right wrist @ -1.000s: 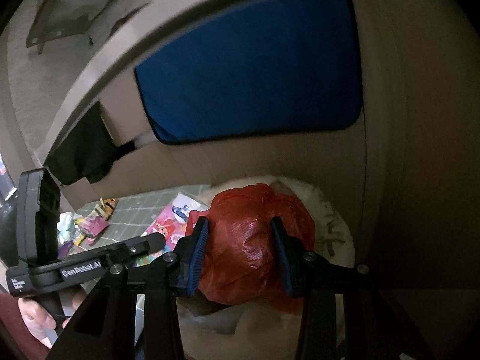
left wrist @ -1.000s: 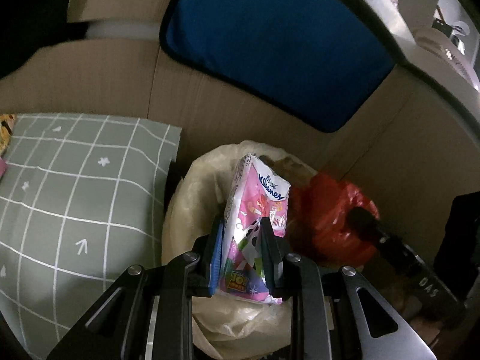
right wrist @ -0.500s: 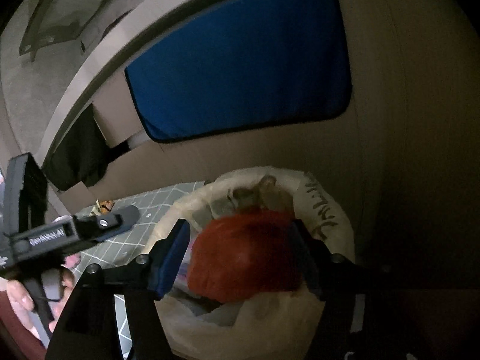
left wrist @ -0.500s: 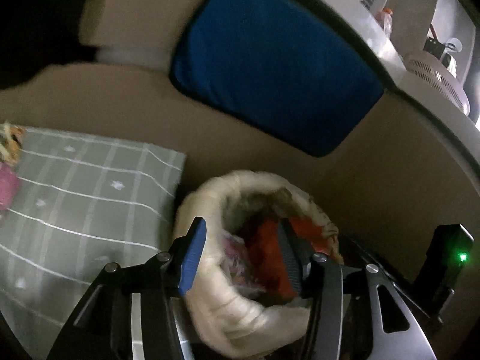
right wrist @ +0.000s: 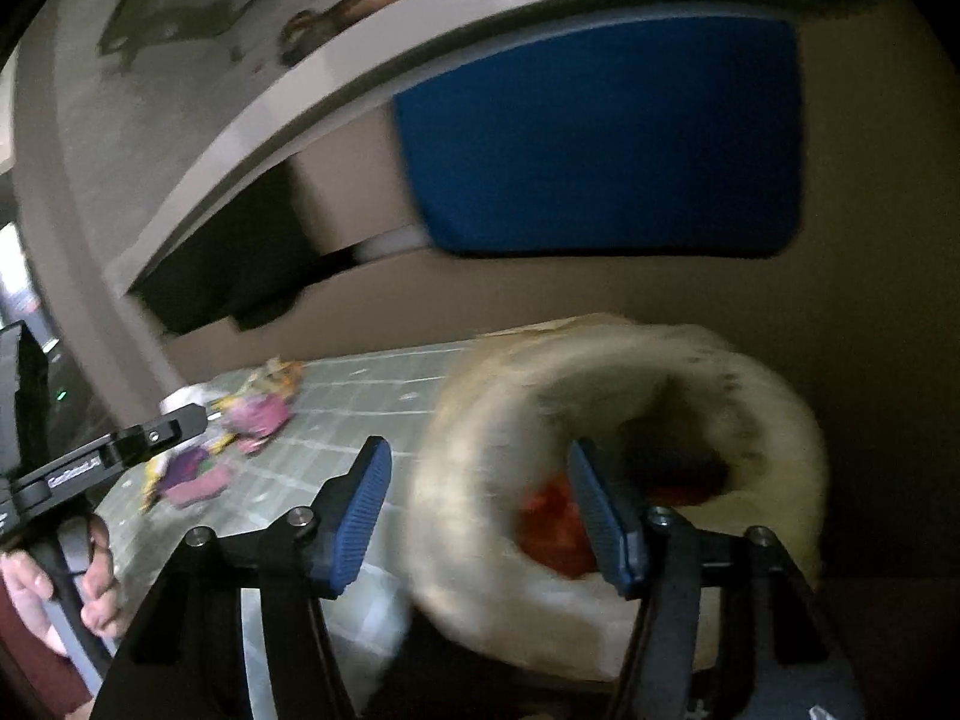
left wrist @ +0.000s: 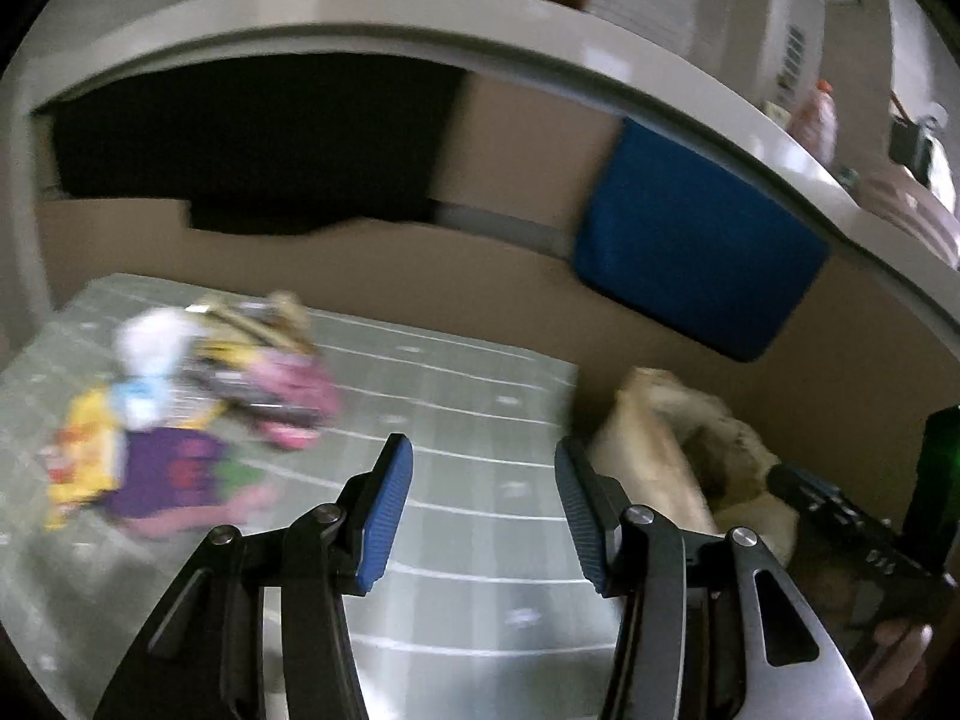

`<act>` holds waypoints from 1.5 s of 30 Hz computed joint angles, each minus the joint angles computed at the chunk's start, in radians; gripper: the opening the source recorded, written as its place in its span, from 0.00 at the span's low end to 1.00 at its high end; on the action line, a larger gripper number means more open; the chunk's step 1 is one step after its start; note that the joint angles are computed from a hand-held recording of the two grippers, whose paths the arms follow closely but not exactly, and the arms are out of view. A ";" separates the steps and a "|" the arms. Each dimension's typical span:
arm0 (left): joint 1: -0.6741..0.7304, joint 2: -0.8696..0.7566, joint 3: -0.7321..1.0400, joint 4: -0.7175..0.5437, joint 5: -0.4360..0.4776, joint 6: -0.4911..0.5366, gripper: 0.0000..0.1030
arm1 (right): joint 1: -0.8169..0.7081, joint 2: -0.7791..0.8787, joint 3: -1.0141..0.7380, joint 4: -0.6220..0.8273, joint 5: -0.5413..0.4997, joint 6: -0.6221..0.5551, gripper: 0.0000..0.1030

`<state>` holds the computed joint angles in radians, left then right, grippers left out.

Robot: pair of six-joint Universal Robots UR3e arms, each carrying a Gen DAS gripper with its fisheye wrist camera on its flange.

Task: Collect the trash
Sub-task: 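Move both grippers back over the table toward the remaining trash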

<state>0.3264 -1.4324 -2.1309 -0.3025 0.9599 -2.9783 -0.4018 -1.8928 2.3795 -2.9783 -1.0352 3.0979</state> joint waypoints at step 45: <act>0.380 -0.329 0.274 -0.563 -0.152 0.347 0.49 | 0.482 0.466 -0.320 -0.071 -0.179 0.116 0.54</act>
